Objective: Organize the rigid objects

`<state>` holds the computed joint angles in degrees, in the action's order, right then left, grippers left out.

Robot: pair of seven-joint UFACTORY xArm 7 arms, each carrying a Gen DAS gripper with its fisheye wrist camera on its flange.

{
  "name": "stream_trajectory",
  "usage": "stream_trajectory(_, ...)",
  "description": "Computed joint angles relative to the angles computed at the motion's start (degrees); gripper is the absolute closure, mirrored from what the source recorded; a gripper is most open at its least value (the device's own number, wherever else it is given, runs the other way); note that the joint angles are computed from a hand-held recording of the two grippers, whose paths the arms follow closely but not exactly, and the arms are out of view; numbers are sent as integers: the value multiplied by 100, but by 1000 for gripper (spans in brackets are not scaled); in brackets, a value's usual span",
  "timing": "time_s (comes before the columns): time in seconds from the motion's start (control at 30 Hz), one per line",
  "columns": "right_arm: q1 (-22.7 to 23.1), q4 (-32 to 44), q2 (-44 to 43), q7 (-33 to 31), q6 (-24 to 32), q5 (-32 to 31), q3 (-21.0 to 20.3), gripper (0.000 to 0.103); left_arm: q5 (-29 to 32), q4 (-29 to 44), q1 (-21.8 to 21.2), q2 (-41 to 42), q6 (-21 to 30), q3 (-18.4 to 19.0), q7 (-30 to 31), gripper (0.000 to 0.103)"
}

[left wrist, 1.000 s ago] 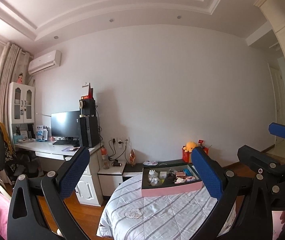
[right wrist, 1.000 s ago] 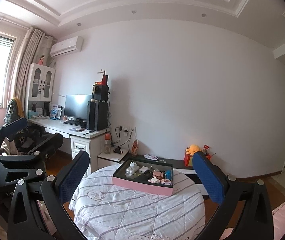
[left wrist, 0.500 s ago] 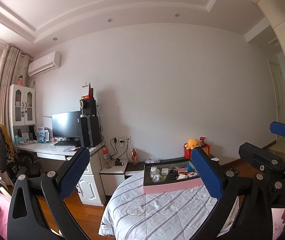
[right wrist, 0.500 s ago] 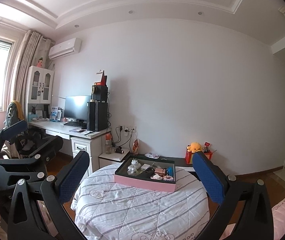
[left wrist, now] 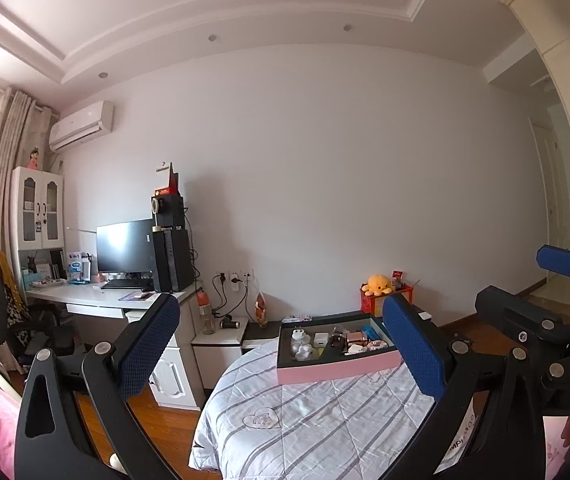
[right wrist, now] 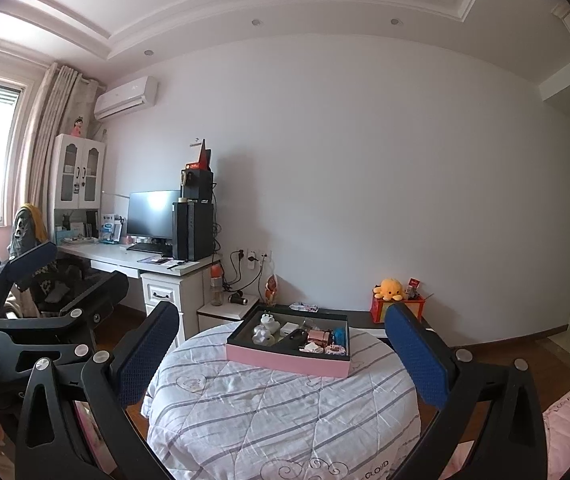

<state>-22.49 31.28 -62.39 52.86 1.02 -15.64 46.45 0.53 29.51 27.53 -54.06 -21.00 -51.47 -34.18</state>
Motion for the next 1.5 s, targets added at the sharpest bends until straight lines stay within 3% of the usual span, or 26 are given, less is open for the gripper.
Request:
stream_trajectory(0.23, 0, -38, -75, 45, 6, -1, -4, 0, -66, -2, 23, 86, -148, -52, -45, 0)
stream_trajectory(0.43, -24, -195, -289, 143, -123, 52, 35, 0, -254, -95, 46, 246, -601, -179, -7, 0)
stream_trajectory(0.6, -38, -251, -328, 139, -16, 31, 48, 0, -366, 9, 156, 321, -521, -390, 97, 0)
stream_trajectory(0.87, -45, -249, -260, 98, 4, -50, 59, 0, -360, 58, 153, 411, -377, -405, 196, 0)
stream_trajectory(1.07, -65, 70, 72, -141, 112, -159, -77, 0, -224, 267, 254, 252, -61, -288, 233, 0)
stream_trajectory(1.2, -152, 336, 219, -336, 148, -219, -191, 0, 6, 591, 188, 500, 119, -19, 301, 0)
stream_trajectory(1.5, -391, 872, 442, -680, 220, -269, -311, 0, 82, 1023, 369, 656, 109, 132, 455, 0)
